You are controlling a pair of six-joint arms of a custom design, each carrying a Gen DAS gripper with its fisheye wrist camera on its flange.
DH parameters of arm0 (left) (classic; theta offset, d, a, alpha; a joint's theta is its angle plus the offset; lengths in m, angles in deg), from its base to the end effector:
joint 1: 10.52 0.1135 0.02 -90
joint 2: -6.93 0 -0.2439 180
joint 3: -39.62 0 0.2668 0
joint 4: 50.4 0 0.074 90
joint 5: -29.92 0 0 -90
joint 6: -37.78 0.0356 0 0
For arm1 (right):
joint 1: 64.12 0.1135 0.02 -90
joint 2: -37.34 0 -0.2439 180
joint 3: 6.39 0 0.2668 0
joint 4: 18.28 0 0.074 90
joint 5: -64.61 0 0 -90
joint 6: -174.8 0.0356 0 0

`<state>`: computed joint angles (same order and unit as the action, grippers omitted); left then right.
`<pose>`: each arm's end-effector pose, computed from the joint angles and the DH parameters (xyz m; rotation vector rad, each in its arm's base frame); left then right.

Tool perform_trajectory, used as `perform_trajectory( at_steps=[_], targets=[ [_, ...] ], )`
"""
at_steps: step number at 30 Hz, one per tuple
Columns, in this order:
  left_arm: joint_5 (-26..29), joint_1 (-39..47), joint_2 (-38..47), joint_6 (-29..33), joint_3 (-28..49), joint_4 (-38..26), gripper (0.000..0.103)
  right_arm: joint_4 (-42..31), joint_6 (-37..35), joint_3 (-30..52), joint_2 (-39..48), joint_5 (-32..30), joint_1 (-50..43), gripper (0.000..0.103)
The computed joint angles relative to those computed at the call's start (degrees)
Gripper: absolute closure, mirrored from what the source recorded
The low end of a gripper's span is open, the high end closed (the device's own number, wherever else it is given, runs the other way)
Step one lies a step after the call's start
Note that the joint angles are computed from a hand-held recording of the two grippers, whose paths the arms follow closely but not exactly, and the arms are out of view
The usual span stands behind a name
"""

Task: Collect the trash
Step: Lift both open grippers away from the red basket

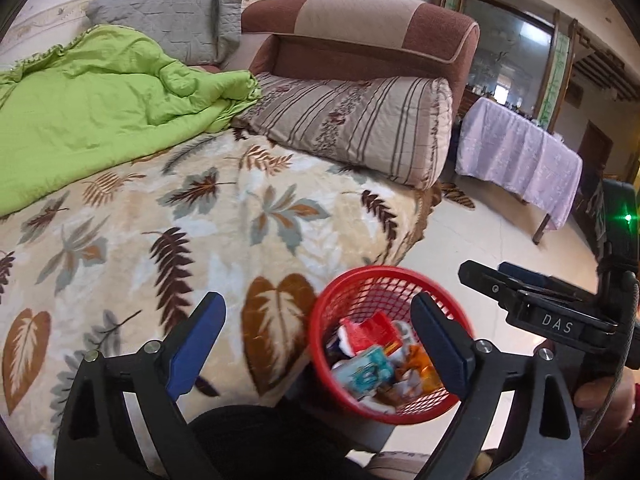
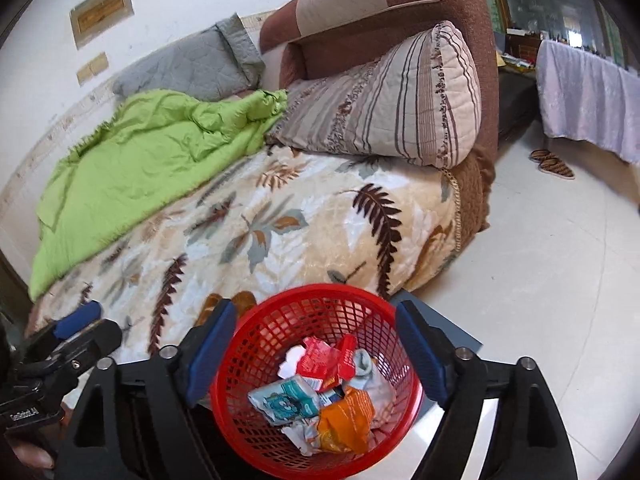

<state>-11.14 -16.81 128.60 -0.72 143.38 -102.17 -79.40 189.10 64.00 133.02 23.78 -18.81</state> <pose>0.4302 -0.0744 0.1477 1.3157 1.9835 -0.8333 0.2241 0.1883 0.1451 1.1560 1.9770 -0.2054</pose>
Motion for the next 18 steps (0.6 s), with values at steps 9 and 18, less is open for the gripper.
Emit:
perform_trajectory(
  at_steps=[9,18],
  targets=[
    [-2.4,2.5,0.2,-0.5,-1.9,9.7,0.005,-11.2,5.3,11.5,12.1,-6.4,-0.6,0.005],
    [-3.5,4.7,2.9,-4.3,1.4,14.9,0.001,-20.6,7.9,19.8,18.3,-8.6,-0.7,0.001]
  ],
)
